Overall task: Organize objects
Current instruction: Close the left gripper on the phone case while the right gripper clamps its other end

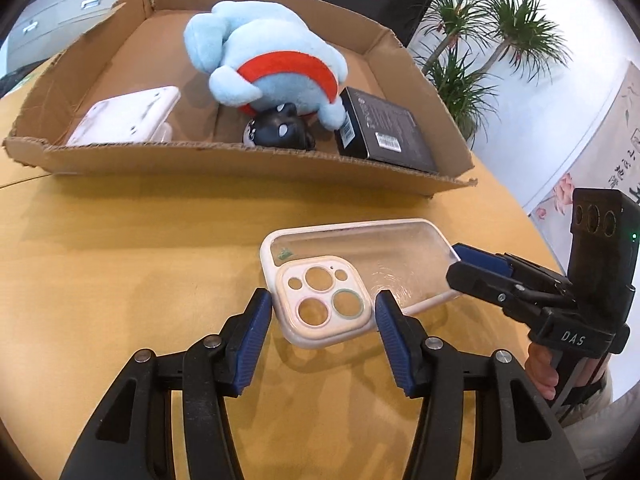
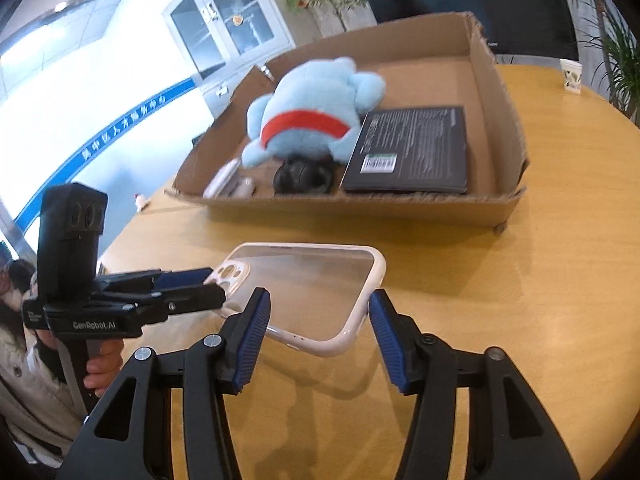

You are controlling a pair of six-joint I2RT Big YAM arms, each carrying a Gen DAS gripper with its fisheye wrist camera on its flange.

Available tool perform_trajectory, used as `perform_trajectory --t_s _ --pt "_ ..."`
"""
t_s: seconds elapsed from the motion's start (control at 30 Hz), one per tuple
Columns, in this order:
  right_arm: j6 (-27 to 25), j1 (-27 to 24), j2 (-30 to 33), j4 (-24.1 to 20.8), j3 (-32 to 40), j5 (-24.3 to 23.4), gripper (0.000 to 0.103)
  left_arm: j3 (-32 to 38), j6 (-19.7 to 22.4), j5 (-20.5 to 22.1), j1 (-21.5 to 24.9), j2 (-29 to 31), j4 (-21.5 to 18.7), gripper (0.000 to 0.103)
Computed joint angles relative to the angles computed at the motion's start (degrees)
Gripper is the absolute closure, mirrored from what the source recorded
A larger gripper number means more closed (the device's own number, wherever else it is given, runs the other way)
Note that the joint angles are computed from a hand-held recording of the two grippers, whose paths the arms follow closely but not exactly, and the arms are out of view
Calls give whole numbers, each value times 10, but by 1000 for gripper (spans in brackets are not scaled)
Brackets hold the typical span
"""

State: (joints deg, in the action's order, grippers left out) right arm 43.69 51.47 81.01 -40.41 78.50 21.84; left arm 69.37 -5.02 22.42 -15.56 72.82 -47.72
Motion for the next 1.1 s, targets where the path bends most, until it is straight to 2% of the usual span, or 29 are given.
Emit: perform_trajectory --t_s 0.47,0.5,0.57,0.6,0.63,0.8,0.97,1.1 --pt "23 20 5 -15 -14 -23 52 -65 20 0 9 -59 -16 51" --pt "21 20 6 -19 -13 -26 52 -66 22 2 9 -60 -16 49" --pt "18 21 6 -21 -12 -26 46 -65 22 4 11 -59 -15 40" --pt "18 22 7 -26 -11 -19 35 -65 19 -5 10 -59 -12 37" --pt "18 23 8 -29 -9 -12 31 -64 18 -11 9 -58 -11 33" --pt "20 20 19 -60 9 -3 30 -60 21 -23 5 -51 -4 33" --pt "12 24 45 -105 45 15 29 -61 37 -95 -29 -51 5 36" --pt "4 29 66 -141 72 32 28 -64 28 -93 -26 -50 14 41"
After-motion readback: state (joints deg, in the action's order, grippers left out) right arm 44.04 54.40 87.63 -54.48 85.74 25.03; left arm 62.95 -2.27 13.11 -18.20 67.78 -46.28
